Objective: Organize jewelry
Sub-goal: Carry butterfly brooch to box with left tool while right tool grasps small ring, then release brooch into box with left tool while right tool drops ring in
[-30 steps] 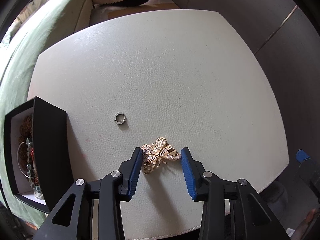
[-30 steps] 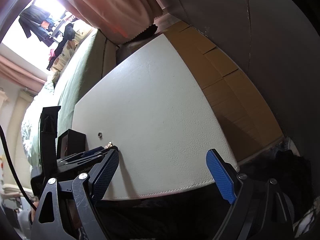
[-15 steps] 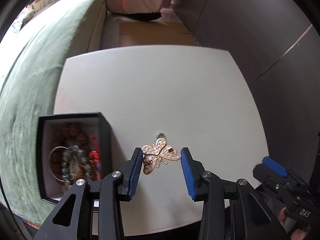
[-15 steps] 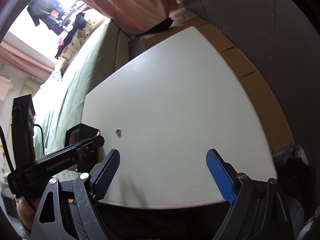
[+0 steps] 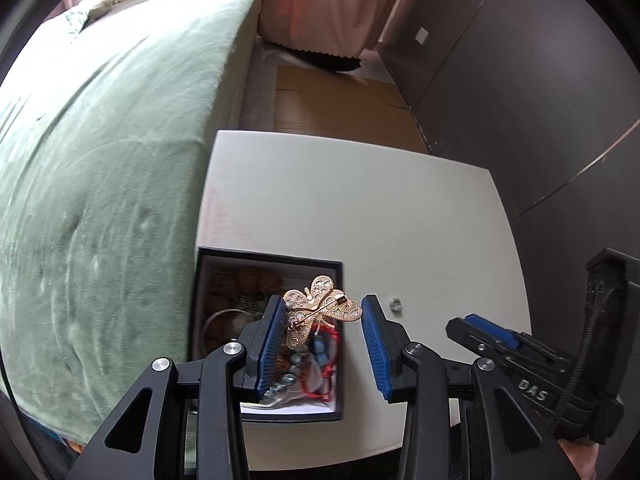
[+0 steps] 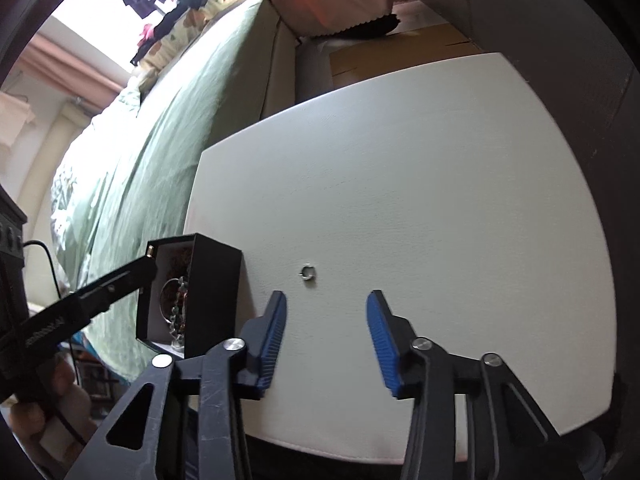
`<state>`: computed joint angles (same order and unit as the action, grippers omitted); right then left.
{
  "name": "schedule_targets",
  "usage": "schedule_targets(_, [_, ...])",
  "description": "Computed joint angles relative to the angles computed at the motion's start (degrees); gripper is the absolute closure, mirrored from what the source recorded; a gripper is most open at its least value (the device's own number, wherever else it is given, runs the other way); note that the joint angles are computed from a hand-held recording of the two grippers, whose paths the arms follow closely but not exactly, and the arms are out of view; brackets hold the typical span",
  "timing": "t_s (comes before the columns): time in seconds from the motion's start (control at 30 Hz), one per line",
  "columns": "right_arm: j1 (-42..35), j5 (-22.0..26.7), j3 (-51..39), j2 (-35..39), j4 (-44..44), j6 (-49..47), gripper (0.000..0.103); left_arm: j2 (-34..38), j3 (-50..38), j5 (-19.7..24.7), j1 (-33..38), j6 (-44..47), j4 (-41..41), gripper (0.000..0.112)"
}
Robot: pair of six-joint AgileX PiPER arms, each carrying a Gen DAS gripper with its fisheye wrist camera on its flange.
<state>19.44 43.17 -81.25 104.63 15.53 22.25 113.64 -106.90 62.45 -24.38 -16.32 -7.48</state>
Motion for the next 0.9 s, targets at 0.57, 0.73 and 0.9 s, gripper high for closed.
schedule_targets(0.57, [5.9, 12.0, -19.6, 15.7, -13.3, 8.8, 0.081, -3.9, 9.1, -3.9, 6.9, 6.0, -5.2, 0.072])
schedule_targets(0.73, [7.6, 14.2, -22.5, 17.6, -18.3, 10.4, 0.086, -3.9, 9.5, -3.9, 7.5, 7.1, -6.4, 0.072])
schedule_targets(0.9, [7.3, 14.7, -22.0, 17.0, -18.9, 9.5, 0.091, -3.1, 8.3, -3.4, 7.3, 8.2, -8.8, 0.071])
